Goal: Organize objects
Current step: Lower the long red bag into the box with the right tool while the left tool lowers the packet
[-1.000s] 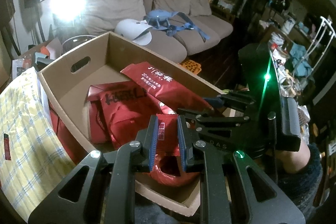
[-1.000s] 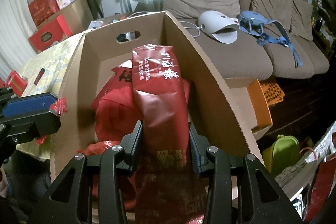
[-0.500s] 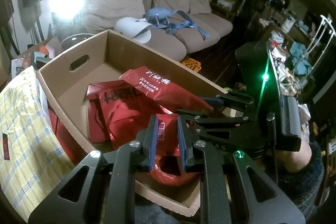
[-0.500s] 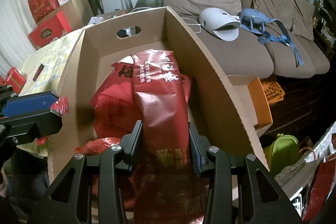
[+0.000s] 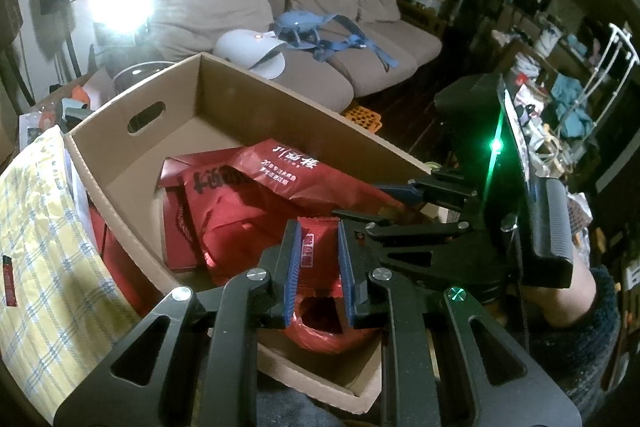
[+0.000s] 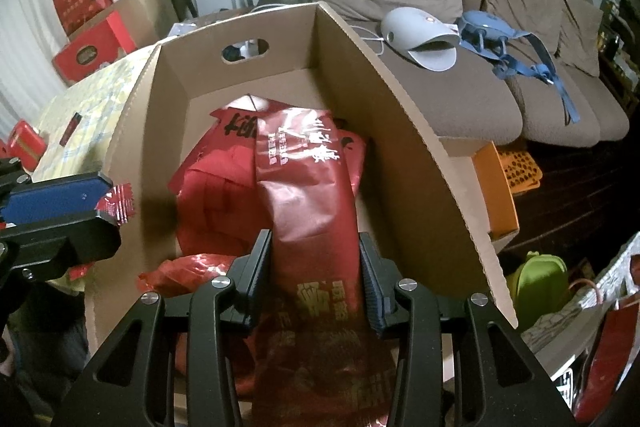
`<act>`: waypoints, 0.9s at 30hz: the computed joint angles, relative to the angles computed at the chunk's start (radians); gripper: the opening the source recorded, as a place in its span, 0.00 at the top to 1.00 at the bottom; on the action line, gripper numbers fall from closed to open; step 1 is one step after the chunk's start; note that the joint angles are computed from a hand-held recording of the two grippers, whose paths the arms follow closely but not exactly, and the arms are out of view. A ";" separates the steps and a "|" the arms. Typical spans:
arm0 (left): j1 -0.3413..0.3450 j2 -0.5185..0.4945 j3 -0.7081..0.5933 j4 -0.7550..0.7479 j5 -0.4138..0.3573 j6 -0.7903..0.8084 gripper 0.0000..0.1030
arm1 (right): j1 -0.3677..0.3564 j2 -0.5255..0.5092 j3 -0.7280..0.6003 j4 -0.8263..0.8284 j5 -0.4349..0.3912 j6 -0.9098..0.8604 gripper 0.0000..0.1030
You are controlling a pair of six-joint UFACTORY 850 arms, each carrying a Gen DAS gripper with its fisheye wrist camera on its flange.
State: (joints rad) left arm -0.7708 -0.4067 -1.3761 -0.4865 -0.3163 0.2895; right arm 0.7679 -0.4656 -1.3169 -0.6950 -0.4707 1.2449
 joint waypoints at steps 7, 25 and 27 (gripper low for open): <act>-0.001 -0.001 0.000 0.001 0.000 0.000 0.84 | 0.000 0.000 -0.001 0.000 0.000 -0.001 0.60; -0.003 -0.002 0.007 -0.003 0.005 0.005 0.84 | 0.017 0.009 0.015 -0.241 -0.012 0.280 0.60; -0.003 -0.001 0.006 -0.001 0.003 0.001 0.84 | 0.019 0.005 0.010 -0.254 -0.009 0.283 0.60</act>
